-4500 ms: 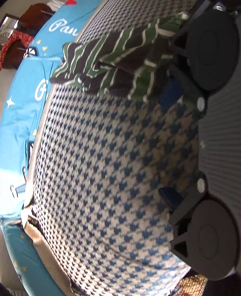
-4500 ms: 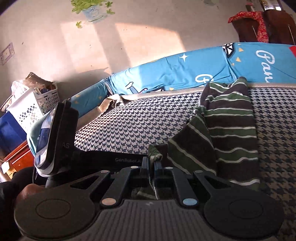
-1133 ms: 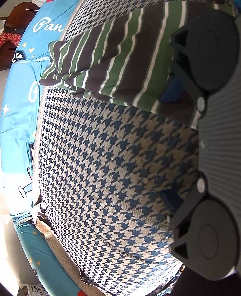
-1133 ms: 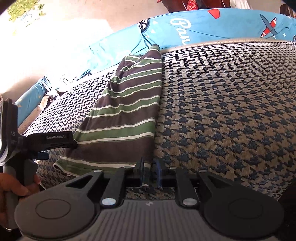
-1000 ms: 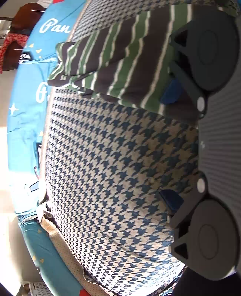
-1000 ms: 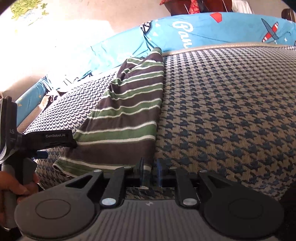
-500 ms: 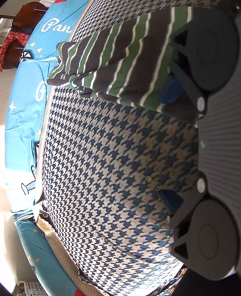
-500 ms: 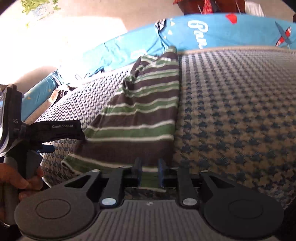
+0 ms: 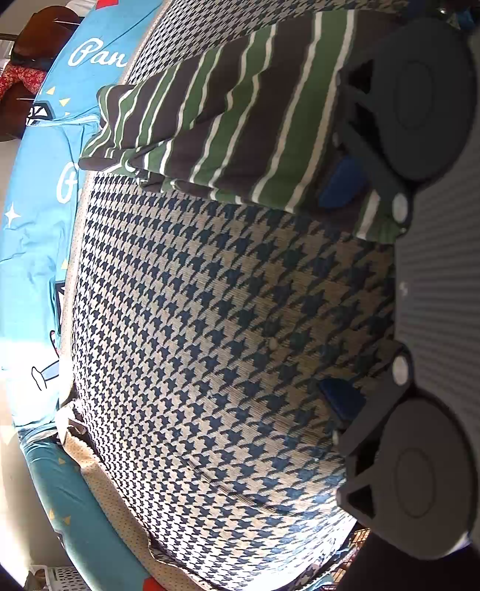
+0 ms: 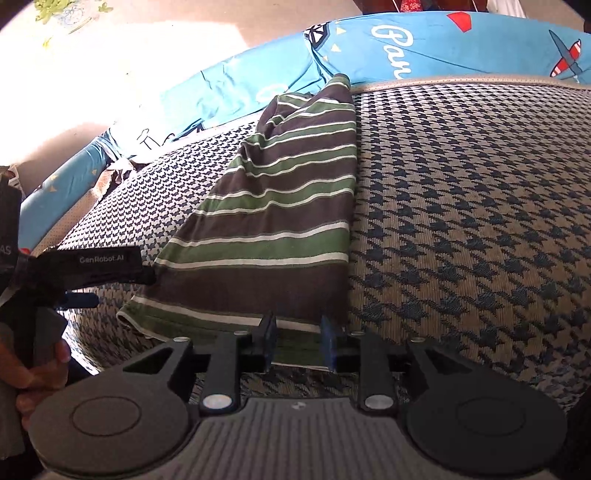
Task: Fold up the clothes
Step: 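Press the open right gripper along the striped strip to flatten it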
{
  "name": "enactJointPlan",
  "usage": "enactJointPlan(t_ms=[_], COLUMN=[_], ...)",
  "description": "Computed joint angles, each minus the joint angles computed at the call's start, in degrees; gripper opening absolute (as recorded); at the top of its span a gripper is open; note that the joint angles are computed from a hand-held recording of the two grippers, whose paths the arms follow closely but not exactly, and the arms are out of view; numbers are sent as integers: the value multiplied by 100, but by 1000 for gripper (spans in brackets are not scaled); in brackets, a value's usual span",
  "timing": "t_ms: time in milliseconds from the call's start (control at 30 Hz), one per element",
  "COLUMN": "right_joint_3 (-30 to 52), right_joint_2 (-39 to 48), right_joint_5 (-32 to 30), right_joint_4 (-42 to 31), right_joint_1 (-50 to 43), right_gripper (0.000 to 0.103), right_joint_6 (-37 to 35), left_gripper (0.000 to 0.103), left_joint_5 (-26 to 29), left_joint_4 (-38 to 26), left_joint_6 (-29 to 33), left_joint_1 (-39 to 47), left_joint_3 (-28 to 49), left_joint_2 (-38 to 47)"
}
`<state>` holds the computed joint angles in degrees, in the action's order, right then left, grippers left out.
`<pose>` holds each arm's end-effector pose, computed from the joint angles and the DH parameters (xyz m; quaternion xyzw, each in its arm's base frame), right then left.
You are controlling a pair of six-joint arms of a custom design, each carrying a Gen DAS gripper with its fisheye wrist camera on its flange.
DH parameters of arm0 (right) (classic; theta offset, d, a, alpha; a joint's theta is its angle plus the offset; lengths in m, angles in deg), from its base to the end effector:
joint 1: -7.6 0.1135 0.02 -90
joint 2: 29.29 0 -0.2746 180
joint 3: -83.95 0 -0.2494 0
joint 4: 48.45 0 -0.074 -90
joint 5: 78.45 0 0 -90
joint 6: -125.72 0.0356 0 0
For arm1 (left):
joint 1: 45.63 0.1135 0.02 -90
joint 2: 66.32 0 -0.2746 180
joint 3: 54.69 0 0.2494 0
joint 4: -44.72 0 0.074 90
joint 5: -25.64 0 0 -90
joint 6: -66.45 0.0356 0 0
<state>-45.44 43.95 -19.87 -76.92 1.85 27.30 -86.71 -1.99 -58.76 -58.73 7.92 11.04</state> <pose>0.2372 -0.0052 0.1992 -0.1113 0.9054 0.2138 0.3496 0.2487 -0.0440 0.2240 -0.2292 0.9240 0.0724 0.2975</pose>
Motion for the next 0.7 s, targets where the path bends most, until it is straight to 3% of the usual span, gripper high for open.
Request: enactJointPlan(t_ms=[700], right_joint_3=[128], right_joint_2=[140], right_joint_5=[-148], right_joint_4=[-106], right_joint_1=[-66], right_gripper=[29], right_joint_6=[384], left_gripper=[103], left_joint_5=[14], left_joint_4=[-630], left_joint_6=[-224], left_joint_1=[-268], left_joint_3=[44], left_joint_2=[-120])
